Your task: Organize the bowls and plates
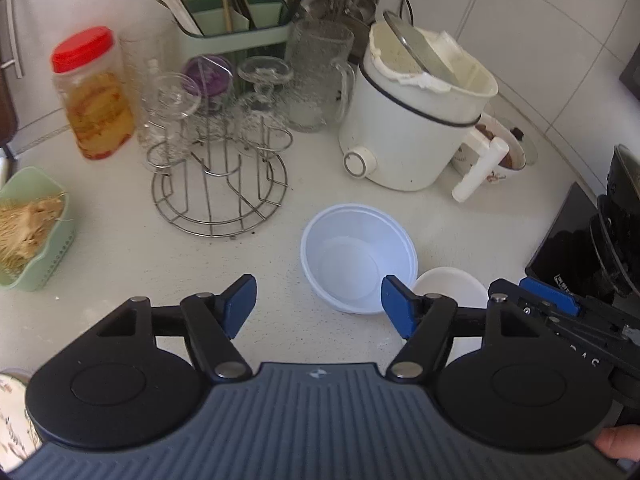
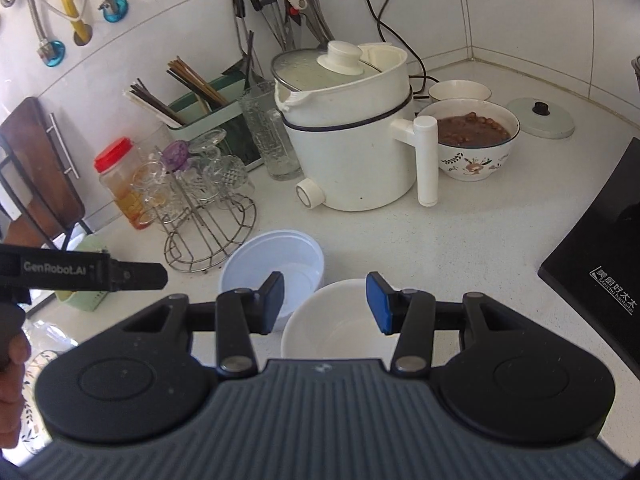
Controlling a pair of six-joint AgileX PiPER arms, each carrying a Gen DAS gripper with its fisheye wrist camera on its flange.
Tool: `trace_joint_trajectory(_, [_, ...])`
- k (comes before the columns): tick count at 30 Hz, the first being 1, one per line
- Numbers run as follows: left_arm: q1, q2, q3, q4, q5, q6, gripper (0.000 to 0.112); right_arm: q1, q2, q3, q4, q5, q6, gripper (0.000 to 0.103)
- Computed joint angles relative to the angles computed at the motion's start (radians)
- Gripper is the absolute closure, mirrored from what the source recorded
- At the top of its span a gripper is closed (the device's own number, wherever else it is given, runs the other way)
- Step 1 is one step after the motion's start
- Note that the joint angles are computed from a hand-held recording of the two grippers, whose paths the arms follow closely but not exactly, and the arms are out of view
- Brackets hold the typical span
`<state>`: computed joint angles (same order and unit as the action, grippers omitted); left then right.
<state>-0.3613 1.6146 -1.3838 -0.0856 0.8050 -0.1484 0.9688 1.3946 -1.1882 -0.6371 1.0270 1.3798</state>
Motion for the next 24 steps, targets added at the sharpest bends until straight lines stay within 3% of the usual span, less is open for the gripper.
trace_joint_trajectory(8, [0.071,0.131,-0.128,-0.113,0.082,0.133,0.039,-0.077,0.035,0.017,0.034,-0.054,0.003,0.055])
trace_joint_trajectory(14, [0.135,0.211,-0.207,-0.218,0.101,0.207,0.039,-0.134,0.09,-0.02,0.042,-0.08,-0.036,0.056])
trace_joint_trajectory(21, [0.177,0.335,-0.315,-0.321,0.172,0.209,0.041,-0.271,0.121,0.002,0.193,-0.236,-0.126,0.056])
trace_joint_trajectory(24, [0.175,0.364,-0.335,-0.322,0.176,0.208,0.047,-0.302,0.15,-0.006,0.254,-0.27,-0.195,0.057])
